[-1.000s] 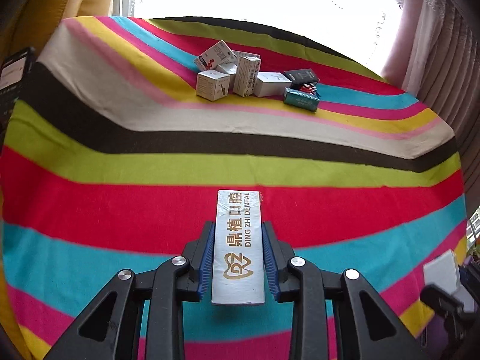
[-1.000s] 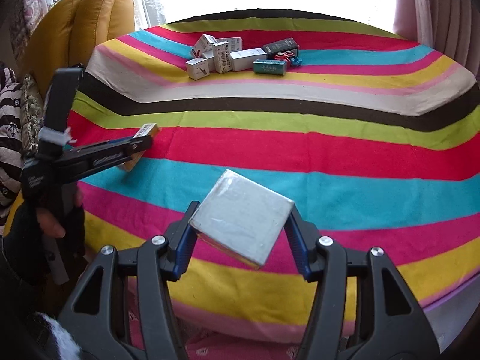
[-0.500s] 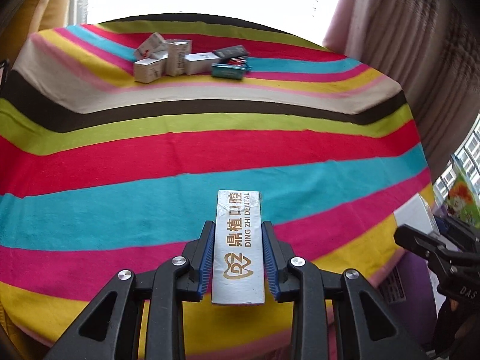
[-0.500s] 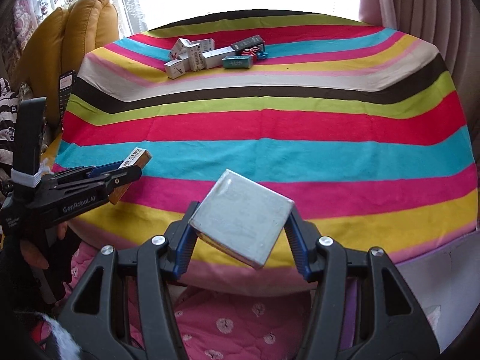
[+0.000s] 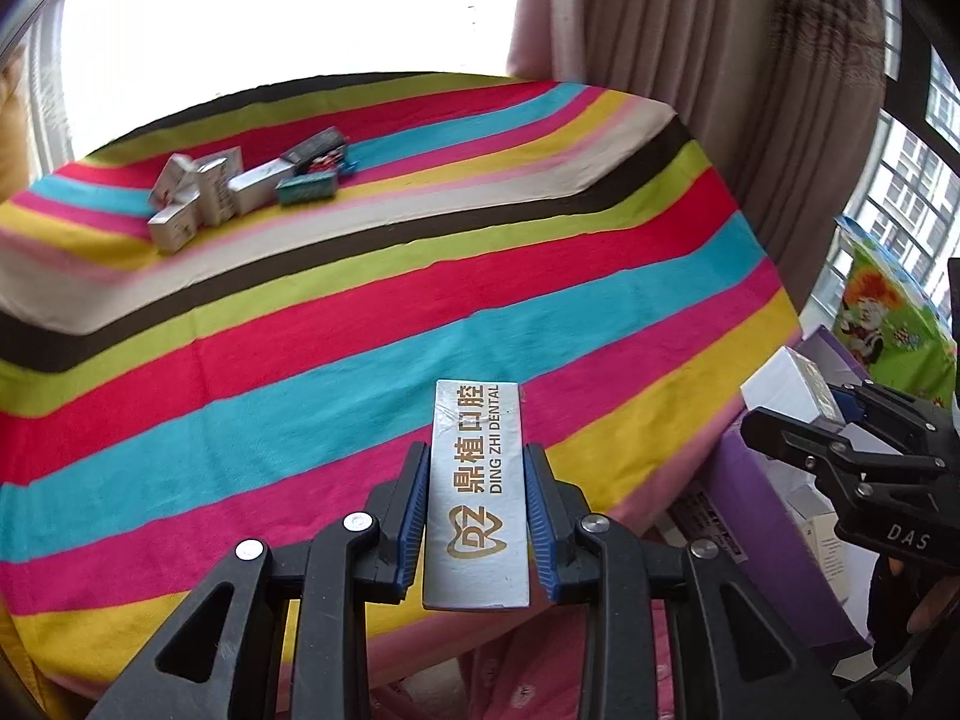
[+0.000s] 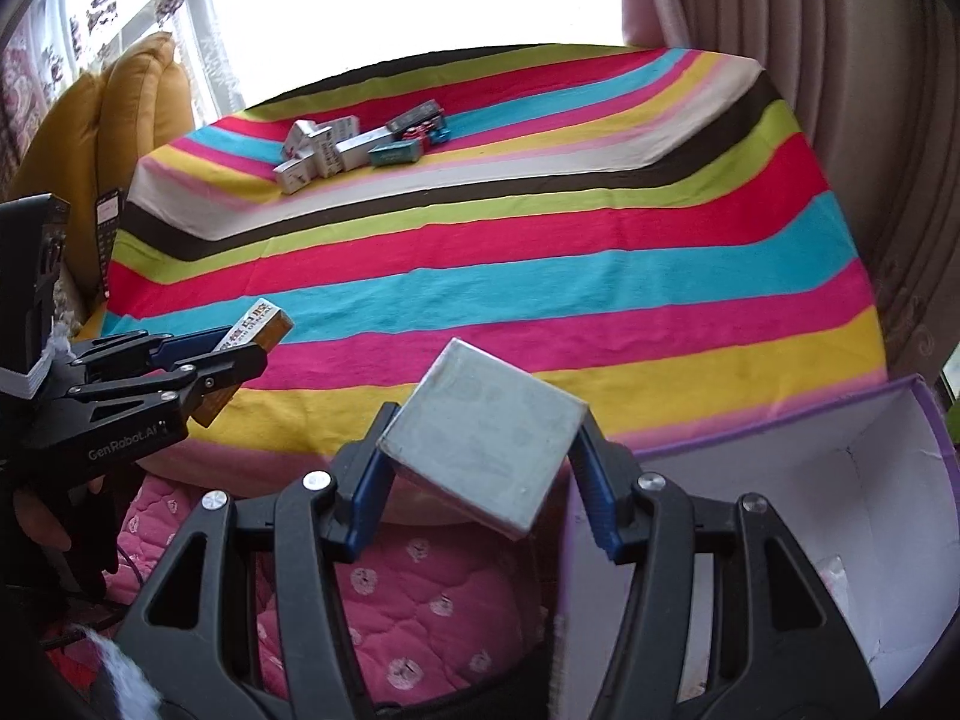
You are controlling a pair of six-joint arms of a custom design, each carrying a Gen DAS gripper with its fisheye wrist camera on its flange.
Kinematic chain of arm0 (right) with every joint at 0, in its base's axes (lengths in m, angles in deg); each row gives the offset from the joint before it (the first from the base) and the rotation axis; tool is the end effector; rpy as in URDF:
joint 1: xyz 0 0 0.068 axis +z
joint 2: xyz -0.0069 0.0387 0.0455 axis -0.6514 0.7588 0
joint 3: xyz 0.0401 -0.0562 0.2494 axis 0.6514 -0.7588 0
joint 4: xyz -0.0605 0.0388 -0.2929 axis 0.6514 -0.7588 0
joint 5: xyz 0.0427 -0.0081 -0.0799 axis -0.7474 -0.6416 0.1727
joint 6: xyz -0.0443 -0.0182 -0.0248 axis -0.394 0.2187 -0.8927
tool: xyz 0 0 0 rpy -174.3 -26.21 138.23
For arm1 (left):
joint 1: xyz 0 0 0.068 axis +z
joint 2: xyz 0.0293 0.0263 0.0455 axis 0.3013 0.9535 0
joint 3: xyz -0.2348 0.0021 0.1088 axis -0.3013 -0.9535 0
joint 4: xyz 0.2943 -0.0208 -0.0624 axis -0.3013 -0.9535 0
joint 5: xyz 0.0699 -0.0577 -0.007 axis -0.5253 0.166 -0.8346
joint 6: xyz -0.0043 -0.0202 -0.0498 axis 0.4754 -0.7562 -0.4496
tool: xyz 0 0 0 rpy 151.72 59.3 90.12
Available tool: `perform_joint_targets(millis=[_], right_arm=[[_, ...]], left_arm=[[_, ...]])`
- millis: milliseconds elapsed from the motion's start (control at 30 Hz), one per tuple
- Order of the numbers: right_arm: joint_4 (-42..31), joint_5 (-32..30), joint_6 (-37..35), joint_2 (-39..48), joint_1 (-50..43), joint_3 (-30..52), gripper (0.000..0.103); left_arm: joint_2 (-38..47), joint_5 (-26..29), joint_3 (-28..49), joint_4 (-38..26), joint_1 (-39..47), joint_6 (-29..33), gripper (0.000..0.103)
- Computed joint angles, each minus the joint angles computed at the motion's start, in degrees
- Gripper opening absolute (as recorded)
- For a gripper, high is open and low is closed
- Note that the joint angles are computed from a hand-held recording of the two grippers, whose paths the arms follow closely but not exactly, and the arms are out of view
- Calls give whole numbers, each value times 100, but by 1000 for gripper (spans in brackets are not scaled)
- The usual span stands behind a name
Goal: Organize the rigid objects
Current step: 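Carry both held boxes over to the purple-rimmed storage box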
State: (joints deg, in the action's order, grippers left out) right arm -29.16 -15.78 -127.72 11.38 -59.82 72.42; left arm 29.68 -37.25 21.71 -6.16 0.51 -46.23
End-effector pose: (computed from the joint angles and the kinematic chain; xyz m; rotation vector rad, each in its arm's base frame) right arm 0.3355 -0.0921 0.1057 -0.7803 2.2721 0.4786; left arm 0.2186 -0.0656 0.1367 0.1392 2.4035 -0.1757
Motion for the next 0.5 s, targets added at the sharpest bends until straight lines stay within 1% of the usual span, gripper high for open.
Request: perform_joint_targets(millis=[333, 433, 500], right_arm=[[-41, 8, 109, 414, -801, 535, 59], [-97, 46, 122, 654, -1061, 823, 59], [-57, 104, 161, 796, -1213, 982, 59]], left_arm=[[532, -497, 668, -122, -1423, -157, 31], [850, -617, 938, -129, -1899, -168, 31], [1109, -590, 1141, -122, -2181, -173, 31]])
